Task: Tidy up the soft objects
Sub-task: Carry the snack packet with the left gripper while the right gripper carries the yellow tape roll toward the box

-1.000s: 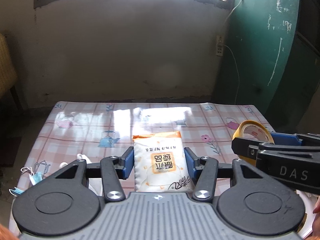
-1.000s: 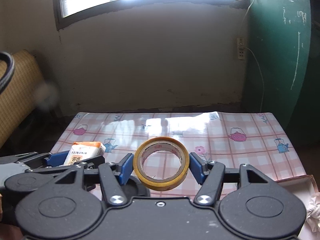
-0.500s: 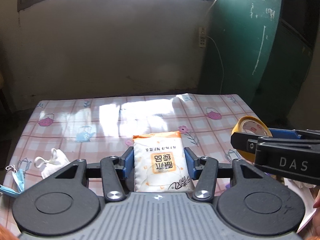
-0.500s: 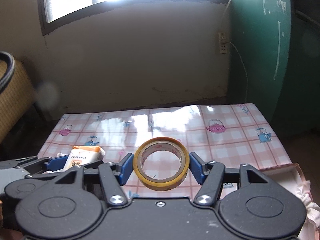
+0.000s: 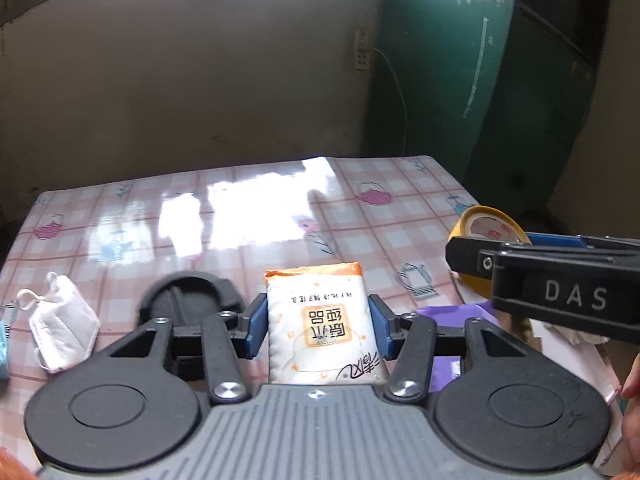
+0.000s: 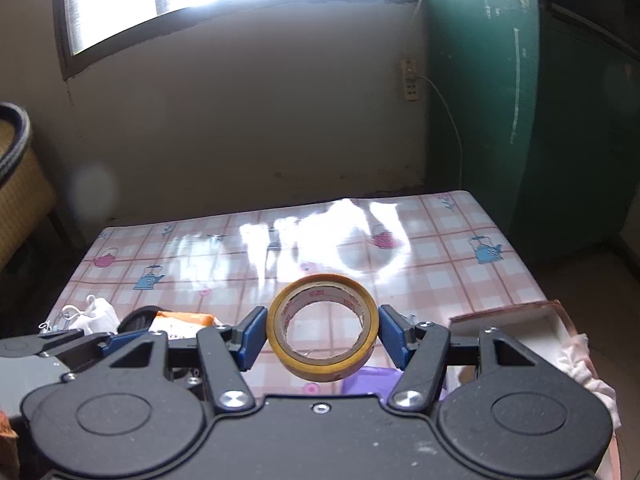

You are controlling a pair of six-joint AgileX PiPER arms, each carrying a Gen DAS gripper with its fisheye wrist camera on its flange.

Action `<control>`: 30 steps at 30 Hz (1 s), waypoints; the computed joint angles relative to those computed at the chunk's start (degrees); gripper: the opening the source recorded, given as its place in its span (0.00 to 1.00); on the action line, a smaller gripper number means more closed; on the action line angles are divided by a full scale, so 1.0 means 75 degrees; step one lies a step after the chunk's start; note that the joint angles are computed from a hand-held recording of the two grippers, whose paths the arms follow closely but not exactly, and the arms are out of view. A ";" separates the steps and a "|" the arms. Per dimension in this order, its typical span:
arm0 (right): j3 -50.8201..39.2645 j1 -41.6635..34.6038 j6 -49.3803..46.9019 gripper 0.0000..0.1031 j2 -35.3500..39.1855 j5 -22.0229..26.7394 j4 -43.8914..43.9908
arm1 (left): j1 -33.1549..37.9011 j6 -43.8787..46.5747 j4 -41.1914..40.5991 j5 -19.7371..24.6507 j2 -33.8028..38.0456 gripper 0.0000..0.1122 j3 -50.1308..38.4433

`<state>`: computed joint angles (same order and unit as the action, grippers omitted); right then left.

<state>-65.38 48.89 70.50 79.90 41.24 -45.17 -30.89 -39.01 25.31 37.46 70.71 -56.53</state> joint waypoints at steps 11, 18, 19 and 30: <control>0.1261 -0.0558 0.0197 0.70 -0.0971 -0.0233 -0.0016 | -0.1202 -0.1171 0.0769 -0.0004 0.0543 0.47 -0.0072; 0.1885 -0.0950 0.0141 0.70 -0.1472 -0.0421 0.0168 | -0.1511 -0.1440 0.0905 -0.0153 0.0833 0.47 -0.0114; 0.1955 -0.0999 0.0123 0.70 -0.1536 -0.0435 0.0189 | -0.1570 -0.1497 0.0960 -0.0148 0.0896 0.47 -0.0149; 0.2451 -0.1826 -0.0592 0.70 -0.2077 -0.0693 0.0756 | -0.2285 -0.2008 0.1265 -0.0137 0.1437 0.47 -0.0538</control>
<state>-47.00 35.20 66.06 64.32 36.04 -39.50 -48.03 -54.07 34.80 36.43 81.49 -60.57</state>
